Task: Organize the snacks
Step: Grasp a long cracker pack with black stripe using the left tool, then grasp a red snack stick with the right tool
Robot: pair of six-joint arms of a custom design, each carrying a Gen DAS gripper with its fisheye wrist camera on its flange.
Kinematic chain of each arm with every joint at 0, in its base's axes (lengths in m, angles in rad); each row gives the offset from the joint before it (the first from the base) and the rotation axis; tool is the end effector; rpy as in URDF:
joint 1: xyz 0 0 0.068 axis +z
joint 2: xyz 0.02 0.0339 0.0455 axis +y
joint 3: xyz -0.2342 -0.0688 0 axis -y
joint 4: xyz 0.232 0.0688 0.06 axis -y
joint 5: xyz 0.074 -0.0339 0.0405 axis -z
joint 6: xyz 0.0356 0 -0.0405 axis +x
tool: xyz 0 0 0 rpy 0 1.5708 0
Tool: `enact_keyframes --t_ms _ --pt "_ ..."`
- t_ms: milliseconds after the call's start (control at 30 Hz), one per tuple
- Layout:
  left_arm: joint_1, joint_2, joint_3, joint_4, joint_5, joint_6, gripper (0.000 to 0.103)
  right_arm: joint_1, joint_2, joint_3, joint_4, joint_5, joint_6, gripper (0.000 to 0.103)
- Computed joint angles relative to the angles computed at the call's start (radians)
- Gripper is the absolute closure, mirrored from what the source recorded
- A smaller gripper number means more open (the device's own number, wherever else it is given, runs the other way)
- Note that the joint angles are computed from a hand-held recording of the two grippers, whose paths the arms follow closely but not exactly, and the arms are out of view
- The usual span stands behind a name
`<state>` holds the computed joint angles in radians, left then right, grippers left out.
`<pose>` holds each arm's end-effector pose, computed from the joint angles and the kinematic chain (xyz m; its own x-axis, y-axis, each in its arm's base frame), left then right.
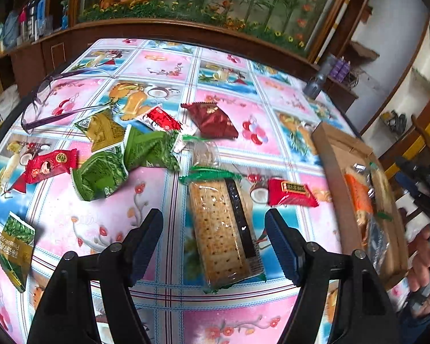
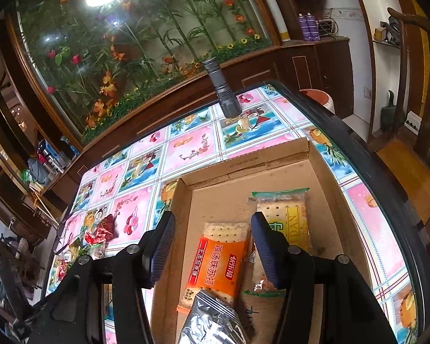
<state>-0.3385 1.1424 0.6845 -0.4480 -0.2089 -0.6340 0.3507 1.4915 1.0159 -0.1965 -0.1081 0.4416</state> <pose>0.2142 -0.0676 0.1922 -0.7190 -0.3612 -0.5938 -0.2752 0.9325 -0.2340 0.2999 0.1138 0.2260 -0.7085 0.1932 -0.6787 -0.1306 0.9093 0.3952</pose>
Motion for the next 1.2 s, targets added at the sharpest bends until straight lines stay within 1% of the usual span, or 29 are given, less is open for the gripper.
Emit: enact_keyframes --t_ms 67,200,267,300,367,400,433,533,633,700,733,867,933,1033,1067,1200 --pt "-0.032 0.045 0.019 -0.007 -0.031 0.004 0.027 0.001 0.001 0.001 0.000 -0.004 0.000 0.043" --pt "-0.053 0.134 0.055 -0.011 -0.052 0.012 0.027 0.017 0.001 -0.001 0.007 0.001 -0.009 0.043" --pt "-0.058 0.156 0.066 -0.028 -0.085 0.003 0.027 0.027 -0.001 -0.004 0.015 0.002 -0.017 0.043" --pt "-0.052 0.162 0.066 -0.028 -0.089 0.001 0.029 0.035 -0.004 -0.006 0.020 0.000 -0.026 0.043" --pt "-0.044 0.158 0.063 -0.039 -0.119 -0.002 0.042 0.046 -0.006 -0.007 0.029 -0.009 -0.039 0.042" --pt "-0.039 0.156 0.065 -0.051 -0.133 -0.005 0.054 0.055 -0.003 -0.007 0.036 -0.019 -0.048 0.041" --pt "-0.034 0.153 0.066 -0.062 -0.144 -0.004 0.058 0.062 -0.003 -0.008 0.042 -0.029 -0.055 0.041" --pt "-0.005 0.118 0.044 -0.077 -0.135 0.018 0.058 0.104 0.013 -0.002 0.060 -0.056 -0.094 0.040" --pt "0.019 0.084 0.013 -0.090 -0.163 0.054 0.058 0.155 0.089 0.051 0.047 -0.154 -0.122 0.040" --pt "0.043 0.050 -0.012 -0.083 -0.152 0.089 0.058 0.190 0.173 0.135 0.004 -0.239 -0.113 0.040" --pt "0.052 0.039 -0.020 -0.082 -0.146 0.098 0.058 0.209 0.211 0.180 -0.023 -0.242 -0.106 0.040" --pt "0.054 0.034 -0.027 -0.074 -0.150 0.107 0.058 0.276 0.419 0.453 -0.191 -0.164 -0.099 0.040" --pt "0.056 0.031 -0.033 -0.064 -0.149 0.114 0.058 0.297 0.536 0.606 -0.281 -0.084 -0.091 0.040" --pt "0.057 0.027 -0.036 -0.062 -0.147 0.115 0.058 0.308 0.684 0.800 -0.400 -0.064 -0.082 0.040" --pt "0.058 0.027 -0.035 -0.062 -0.148 0.115 0.058 0.310 0.718 0.840 -0.424 -0.070 -0.079 0.040" --pt "0.059 0.025 -0.036 -0.064 -0.141 0.116 0.058 0.325 0.723 0.829 -0.448 -0.056 -0.086 0.040"
